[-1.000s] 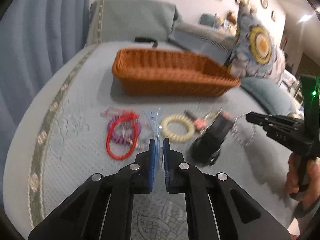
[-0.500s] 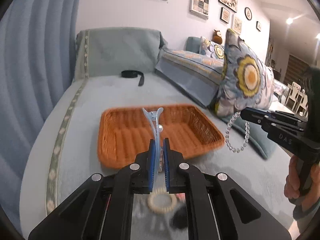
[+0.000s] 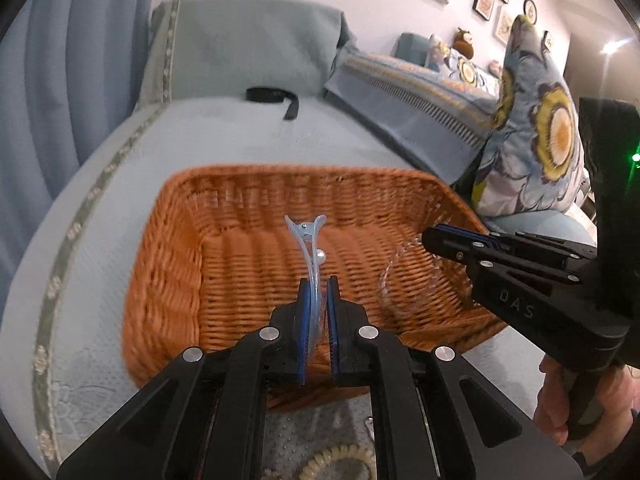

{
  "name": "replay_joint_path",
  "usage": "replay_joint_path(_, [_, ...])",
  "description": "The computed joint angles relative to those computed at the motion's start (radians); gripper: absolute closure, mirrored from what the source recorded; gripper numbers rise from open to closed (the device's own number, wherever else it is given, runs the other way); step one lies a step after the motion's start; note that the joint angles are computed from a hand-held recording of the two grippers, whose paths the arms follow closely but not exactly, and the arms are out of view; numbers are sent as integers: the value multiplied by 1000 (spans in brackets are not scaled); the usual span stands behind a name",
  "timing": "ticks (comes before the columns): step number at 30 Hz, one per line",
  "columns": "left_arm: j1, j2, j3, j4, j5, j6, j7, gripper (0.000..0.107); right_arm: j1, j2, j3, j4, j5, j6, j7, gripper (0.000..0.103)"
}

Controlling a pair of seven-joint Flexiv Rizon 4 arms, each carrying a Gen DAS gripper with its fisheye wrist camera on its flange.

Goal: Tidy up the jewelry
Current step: 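Carry the blue clip and silver chain into the basket and open both tools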

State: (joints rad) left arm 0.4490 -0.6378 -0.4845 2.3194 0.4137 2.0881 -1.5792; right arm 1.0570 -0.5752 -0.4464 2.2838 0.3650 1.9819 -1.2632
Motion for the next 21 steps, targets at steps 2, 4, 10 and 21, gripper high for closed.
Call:
replay_joint_path(2, [-16, -12, 15, -9, -7, -1, 7, 101, 11, -12, -11, 2, 12, 5, 3, 97])
replay_joint_path(4, [-6, -24, 7, -12, 3, -2, 12, 99, 11, -16, -13, 10, 22, 19, 3, 96])
replay_joint_path(10, [73, 0, -38, 52, 84, 80, -15, 60, 89, 8, -44, 78, 120, 127, -55, 65])
replay_joint_path(21, [201, 132, 21, 257, 343, 356, -146, 54, 152, 112, 148, 248, 372, 404, -174, 56])
